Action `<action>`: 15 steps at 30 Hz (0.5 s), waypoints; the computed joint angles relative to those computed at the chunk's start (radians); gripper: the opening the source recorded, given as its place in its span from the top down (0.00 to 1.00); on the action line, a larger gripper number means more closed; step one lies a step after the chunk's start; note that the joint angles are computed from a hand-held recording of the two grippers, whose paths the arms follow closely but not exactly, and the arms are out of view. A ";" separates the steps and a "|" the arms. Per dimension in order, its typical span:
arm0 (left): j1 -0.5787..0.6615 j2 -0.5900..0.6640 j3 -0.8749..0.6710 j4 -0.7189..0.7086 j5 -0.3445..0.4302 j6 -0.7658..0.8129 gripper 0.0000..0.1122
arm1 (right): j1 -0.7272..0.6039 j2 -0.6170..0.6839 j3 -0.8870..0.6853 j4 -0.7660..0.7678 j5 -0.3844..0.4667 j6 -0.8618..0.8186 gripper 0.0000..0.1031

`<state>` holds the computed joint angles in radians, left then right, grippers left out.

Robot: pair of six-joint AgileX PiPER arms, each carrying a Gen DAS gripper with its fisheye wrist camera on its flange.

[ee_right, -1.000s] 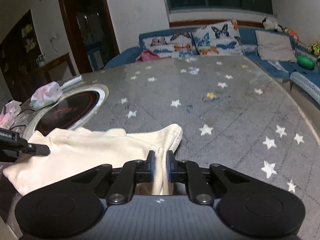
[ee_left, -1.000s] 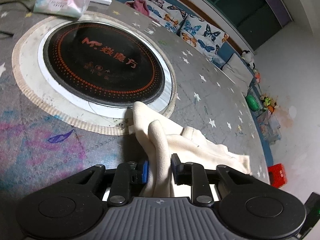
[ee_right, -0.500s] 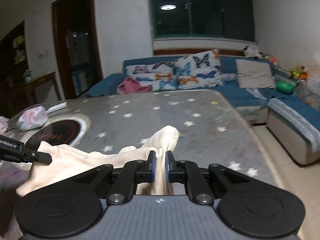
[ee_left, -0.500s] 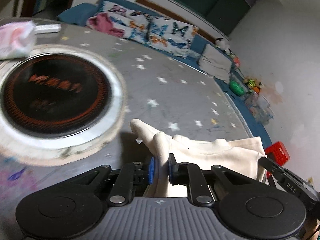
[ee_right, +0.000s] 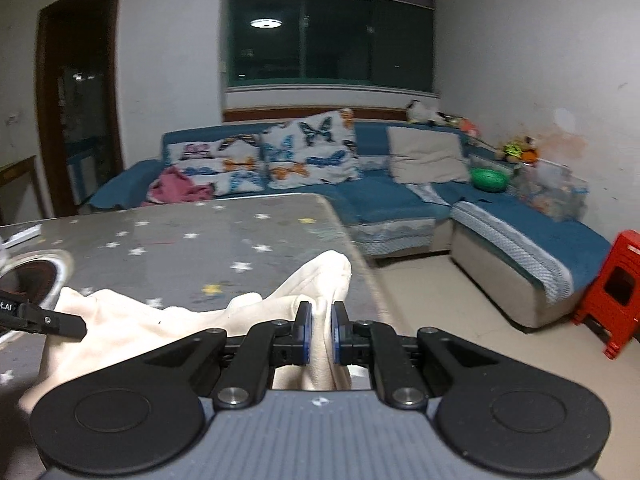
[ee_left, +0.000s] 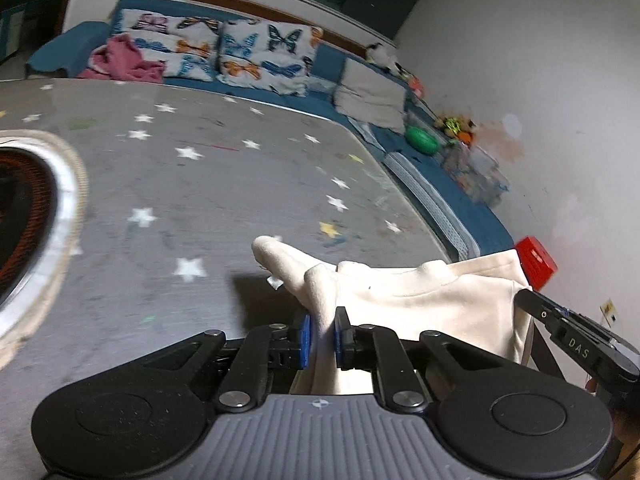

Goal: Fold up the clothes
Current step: 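Lift the hem with both grippers and fold it toward the collar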

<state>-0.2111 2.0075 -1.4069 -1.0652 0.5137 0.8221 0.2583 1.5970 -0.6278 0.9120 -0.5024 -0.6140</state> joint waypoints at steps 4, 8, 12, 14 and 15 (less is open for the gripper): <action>-0.050 0.041 -0.054 0.077 -0.011 -0.075 0.89 | -0.057 0.036 0.005 -0.020 -0.004 0.018 0.91; -0.076 0.068 -0.086 0.193 -0.021 -0.179 0.85 | -0.112 0.089 -0.009 0.001 0.035 -0.004 0.89; -0.076 0.067 -0.089 0.262 -0.048 -0.229 0.70 | -0.133 0.115 -0.007 -0.030 0.044 0.032 0.89; -0.076 0.067 -0.096 0.287 -0.059 -0.248 0.67 | -0.130 0.114 -0.008 -0.073 0.048 0.079 0.88; -0.076 0.068 -0.102 0.293 -0.063 -0.252 0.65 | -0.127 0.114 -0.009 -0.098 0.049 0.105 0.88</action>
<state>-0.2870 2.0751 -1.5088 -0.7722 0.4505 0.5706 0.1313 1.7106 -0.6372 0.8142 -0.4529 -0.5088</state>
